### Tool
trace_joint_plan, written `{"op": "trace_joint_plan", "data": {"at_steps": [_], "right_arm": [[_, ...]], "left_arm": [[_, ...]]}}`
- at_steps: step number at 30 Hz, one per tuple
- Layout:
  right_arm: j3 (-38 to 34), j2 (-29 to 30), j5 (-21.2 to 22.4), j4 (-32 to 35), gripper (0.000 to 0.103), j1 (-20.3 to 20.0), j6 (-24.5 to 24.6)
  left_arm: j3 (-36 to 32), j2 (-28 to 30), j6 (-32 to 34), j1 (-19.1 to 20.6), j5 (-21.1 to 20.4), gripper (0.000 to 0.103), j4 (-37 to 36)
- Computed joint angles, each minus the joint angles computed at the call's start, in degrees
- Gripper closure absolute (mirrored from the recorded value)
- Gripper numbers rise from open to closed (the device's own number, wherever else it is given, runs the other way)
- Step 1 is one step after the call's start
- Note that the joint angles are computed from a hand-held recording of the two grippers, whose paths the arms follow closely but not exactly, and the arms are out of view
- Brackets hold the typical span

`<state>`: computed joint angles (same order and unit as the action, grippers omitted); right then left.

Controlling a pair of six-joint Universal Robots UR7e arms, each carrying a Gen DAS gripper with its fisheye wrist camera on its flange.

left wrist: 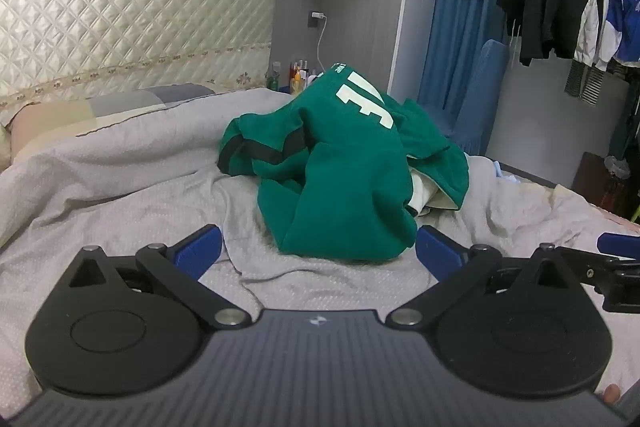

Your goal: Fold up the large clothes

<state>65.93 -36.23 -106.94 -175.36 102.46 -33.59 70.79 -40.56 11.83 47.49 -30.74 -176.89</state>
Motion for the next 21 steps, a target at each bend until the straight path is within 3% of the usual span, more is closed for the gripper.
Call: {"op": "trace_joint_plan", "data": {"at_steps": [21], "right_arm": [[-0.22, 0.01, -0.72, 0.92, 0.000, 0.09, 0.27]], "left_arm": [[0.50, -0.42, -1.39, 0.32, -0.03, 0.000, 1.17]]}}
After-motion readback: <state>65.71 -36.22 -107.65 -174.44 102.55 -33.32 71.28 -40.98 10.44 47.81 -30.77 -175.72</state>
